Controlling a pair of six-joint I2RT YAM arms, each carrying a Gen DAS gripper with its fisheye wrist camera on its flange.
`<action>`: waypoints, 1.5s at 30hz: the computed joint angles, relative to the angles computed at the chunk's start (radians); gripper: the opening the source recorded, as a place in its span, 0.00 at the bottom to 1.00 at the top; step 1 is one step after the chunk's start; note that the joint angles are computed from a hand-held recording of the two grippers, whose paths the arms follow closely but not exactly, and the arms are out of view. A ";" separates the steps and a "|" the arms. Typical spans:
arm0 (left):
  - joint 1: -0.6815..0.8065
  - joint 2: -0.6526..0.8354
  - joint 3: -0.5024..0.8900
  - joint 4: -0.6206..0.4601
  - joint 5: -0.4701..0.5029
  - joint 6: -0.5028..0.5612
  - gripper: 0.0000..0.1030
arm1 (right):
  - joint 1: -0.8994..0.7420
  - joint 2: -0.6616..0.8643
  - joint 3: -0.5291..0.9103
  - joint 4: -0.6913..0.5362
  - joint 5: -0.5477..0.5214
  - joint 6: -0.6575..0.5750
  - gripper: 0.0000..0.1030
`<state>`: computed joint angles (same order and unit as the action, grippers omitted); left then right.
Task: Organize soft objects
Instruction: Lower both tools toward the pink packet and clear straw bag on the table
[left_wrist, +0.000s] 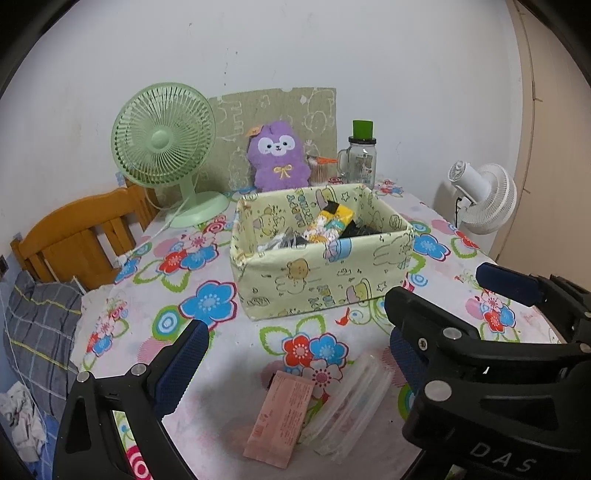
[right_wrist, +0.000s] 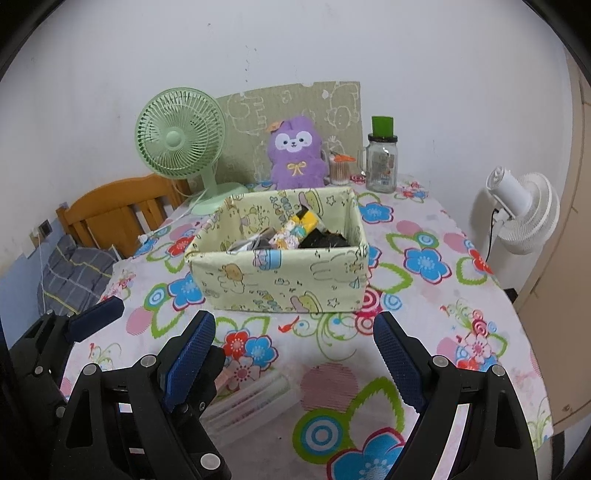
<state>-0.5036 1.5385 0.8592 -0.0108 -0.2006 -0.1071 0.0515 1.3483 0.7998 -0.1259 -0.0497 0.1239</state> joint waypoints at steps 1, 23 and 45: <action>0.003 0.002 -0.004 0.004 0.005 0.002 0.97 | 0.003 0.006 -0.005 0.007 0.003 0.001 0.87; 0.111 0.141 -0.068 0.094 0.081 0.039 0.93 | 0.094 0.207 -0.015 0.072 0.047 0.073 0.87; 0.109 0.243 -0.038 0.073 0.115 -0.012 0.68 | 0.109 0.336 0.019 0.074 0.029 0.091 0.75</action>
<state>-0.3951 1.7812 0.8208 0.0620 -0.0860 -0.1188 0.1609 1.6846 0.8192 -0.0519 -0.0204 0.2151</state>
